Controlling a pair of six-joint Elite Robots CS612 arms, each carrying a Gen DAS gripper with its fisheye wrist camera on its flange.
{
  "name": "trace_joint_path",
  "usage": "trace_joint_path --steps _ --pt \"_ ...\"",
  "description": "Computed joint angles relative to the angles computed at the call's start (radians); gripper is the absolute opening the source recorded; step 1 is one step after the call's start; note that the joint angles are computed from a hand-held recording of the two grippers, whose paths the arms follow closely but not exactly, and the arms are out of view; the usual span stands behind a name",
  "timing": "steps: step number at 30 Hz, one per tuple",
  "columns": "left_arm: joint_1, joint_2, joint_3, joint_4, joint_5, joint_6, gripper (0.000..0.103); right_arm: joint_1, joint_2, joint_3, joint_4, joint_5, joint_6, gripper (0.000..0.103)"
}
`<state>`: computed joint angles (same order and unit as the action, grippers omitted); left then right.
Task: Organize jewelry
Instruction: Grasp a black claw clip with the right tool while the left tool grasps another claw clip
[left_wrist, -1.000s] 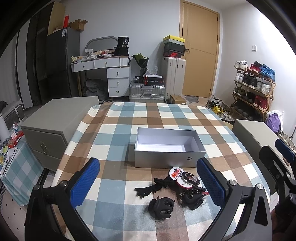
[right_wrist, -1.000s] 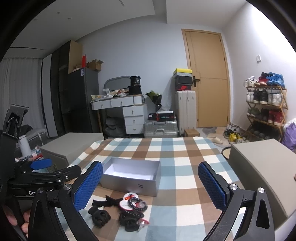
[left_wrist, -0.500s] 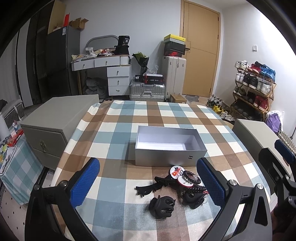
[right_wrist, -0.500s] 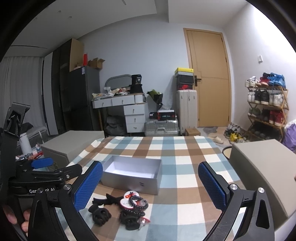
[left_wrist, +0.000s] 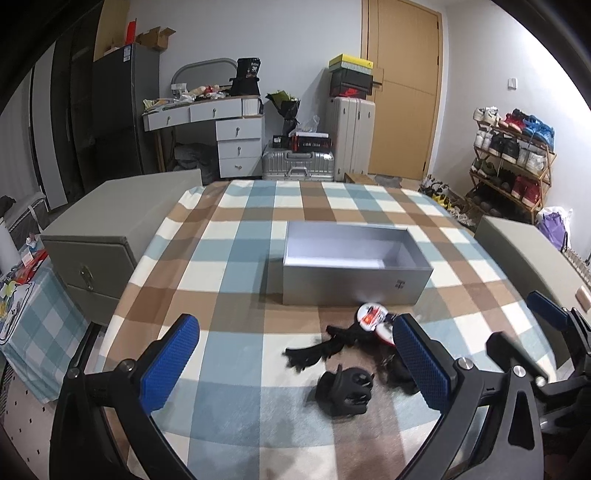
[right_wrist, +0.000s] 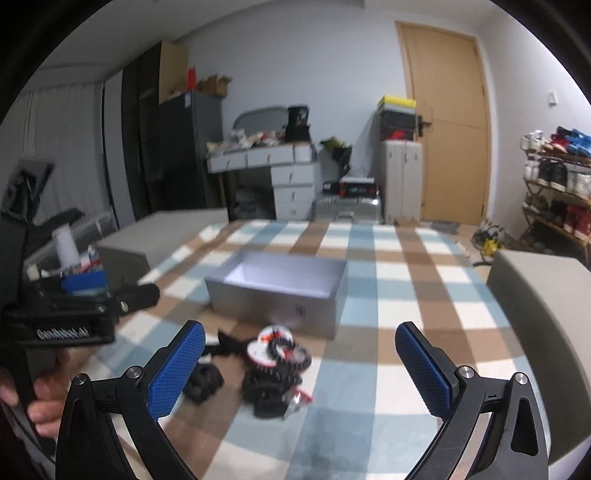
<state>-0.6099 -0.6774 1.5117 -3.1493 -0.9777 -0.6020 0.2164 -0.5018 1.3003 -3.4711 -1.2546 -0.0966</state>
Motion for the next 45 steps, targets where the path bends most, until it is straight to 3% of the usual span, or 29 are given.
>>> trace_joint_path --steps 5,13,17,22,27,29,30,32,33,42,45 --pt "0.005 0.001 0.013 0.025 -0.010 -0.024 0.102 0.002 0.010 -0.012 0.108 -0.007 -0.081 0.103" --pt "0.011 0.005 0.021 0.049 -0.035 -0.031 0.102 0.008 0.037 -0.051 0.190 0.028 -0.095 0.089" --pt "0.013 0.003 0.024 0.066 -0.051 -0.045 0.102 0.018 0.043 -0.060 0.212 0.003 -0.133 0.085" --pt "0.018 0.008 0.018 0.062 -0.067 -0.054 0.102 0.034 0.048 -0.070 0.256 -0.041 -0.204 0.068" --pt "0.018 0.011 0.019 0.067 -0.056 -0.056 0.102 0.045 0.047 -0.066 0.249 -0.100 -0.213 0.050" --pt "0.019 0.010 0.023 0.070 -0.065 -0.054 0.102 0.046 0.045 -0.063 0.249 -0.097 -0.213 0.045" --pt "0.019 0.010 0.023 0.071 -0.070 -0.054 0.102 0.045 0.043 -0.060 0.254 -0.083 -0.221 0.036" --pt "0.020 0.010 0.023 0.076 -0.080 -0.053 0.102 0.048 0.043 -0.057 0.245 -0.096 -0.229 0.034" --pt "0.021 0.011 0.022 0.078 -0.086 -0.053 0.102 0.046 0.042 -0.053 0.235 -0.086 -0.229 0.029" --pt "0.033 0.015 0.014 0.055 -0.206 -0.014 0.102 0.001 0.036 -0.039 0.241 0.096 -0.094 0.028" --pt "0.039 0.019 -0.006 0.094 -0.272 0.006 0.102 -0.009 0.032 -0.026 0.213 0.146 -0.083 0.028"
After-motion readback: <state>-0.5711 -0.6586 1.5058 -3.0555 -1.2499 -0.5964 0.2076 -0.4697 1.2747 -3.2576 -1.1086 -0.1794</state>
